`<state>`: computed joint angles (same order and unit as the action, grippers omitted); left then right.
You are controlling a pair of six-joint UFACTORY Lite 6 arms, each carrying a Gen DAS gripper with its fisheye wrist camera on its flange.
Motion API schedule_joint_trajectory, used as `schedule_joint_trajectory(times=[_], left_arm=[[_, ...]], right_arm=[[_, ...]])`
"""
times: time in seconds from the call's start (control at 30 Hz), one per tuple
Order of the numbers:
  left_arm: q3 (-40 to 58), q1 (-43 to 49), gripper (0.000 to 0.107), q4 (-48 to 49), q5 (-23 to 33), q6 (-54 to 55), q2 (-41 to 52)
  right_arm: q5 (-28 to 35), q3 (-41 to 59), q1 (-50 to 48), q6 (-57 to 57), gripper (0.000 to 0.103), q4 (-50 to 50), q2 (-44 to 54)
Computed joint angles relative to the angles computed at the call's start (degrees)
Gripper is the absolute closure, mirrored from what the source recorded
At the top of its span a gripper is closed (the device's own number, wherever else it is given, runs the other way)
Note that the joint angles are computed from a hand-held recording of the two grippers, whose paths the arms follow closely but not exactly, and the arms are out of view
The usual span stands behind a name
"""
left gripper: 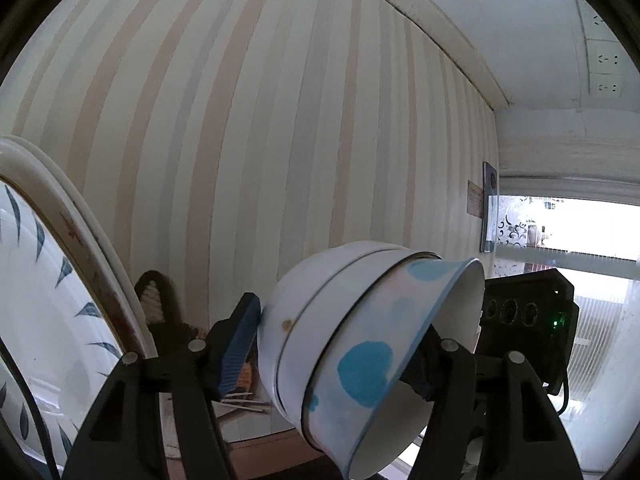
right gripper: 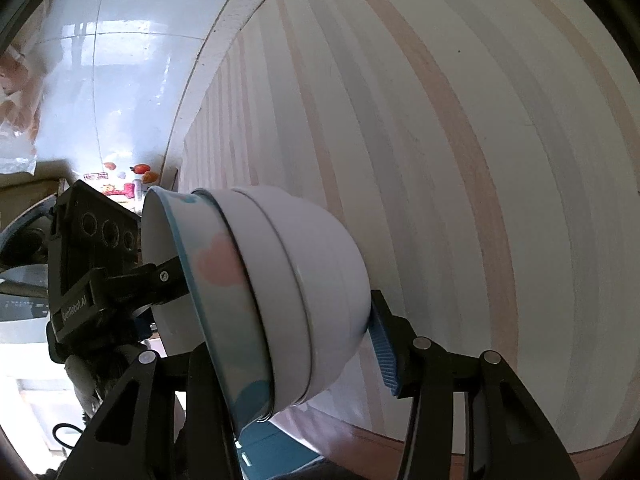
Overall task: Organize plates and bowls
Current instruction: 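Carry the bowl stack over the plate stack with both tools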
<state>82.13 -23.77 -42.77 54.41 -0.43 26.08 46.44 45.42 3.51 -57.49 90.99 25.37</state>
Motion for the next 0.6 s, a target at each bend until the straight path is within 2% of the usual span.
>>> schedule_joint_trajectory(times=[0.27,0.6], left_arm=[[0.5,-0.2,0.045,3.3,1.0,-3.1,-2.3],[-1.9,3.2,0.045,6.3,3.3,-4.6,-7.8]], right_arm=[[0.4,0.9,0.3,4.5,0.053,-3.6,-2.3],[-0.3,8.0,5.3,14.0,0.053,-9.0,-2.8]])
